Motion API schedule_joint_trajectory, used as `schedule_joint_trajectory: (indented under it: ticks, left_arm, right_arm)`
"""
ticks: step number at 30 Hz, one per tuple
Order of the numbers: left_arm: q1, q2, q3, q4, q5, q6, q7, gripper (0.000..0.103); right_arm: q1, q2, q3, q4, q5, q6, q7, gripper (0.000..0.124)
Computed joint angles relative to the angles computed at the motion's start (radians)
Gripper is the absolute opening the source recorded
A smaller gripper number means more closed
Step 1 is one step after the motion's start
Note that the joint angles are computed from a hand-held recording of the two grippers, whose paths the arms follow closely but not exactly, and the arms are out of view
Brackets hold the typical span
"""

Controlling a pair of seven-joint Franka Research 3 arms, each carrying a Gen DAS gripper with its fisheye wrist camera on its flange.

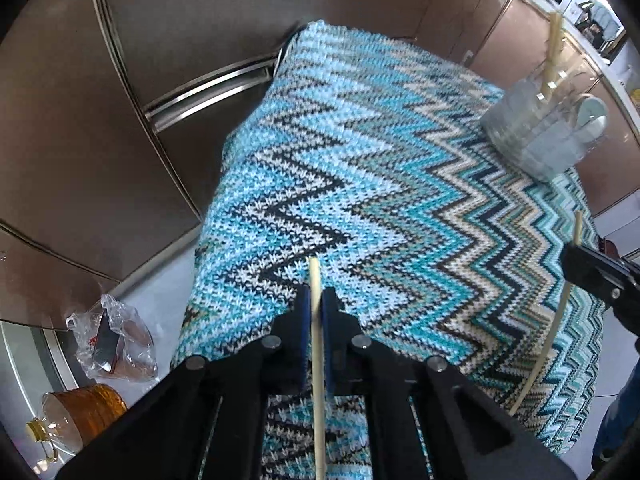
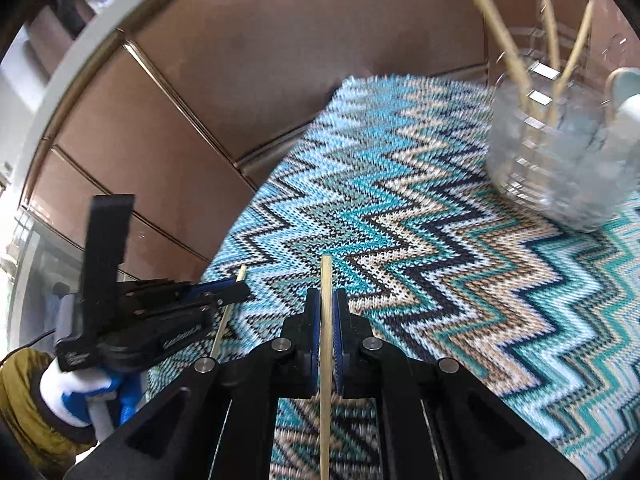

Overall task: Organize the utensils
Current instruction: 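Grasp a chopstick with the left tool while the right tool grasps the last chopstick, then lower both chopsticks into the utensil holder and open both tools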

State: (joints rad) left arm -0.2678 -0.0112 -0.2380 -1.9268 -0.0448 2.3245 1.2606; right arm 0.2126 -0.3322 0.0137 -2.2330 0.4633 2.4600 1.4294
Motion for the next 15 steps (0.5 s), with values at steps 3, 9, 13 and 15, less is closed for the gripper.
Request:
schedule_joint_trajectory:
  ticks: [3, 9, 13, 15]
  left_arm:
    - [-0.003, -0.057, 0.0, -0.053, 0.009, 0.062, 0.003, 0.005]
    - [-0.023, -0.182, 0.012, -0.164, -0.016, 0.186, 0.008, 0.005]
    - [-0.046, -0.259, 0.019, -0.23, -0.016, 0.262, -0.006, 0.005]
    - [-0.058, -0.291, 0.021, -0.251, -0.01, 0.289, -0.017, 0.005]
  right_arm:
    - [0.003, -0.08, 0.0, -0.059, 0.009, 0.032, -0.009, 0.006]
    - [0.004, -0.228, 0.013, -0.173, -0.003, 0.101, 0.005, 0.006]
    - [-0.006, -0.34, 0.037, -0.245, -0.039, 0.126, 0.034, 0.006]
    - [0.001, -0.38, 0.039, -0.271, -0.046, 0.137, 0.042, 0.006]
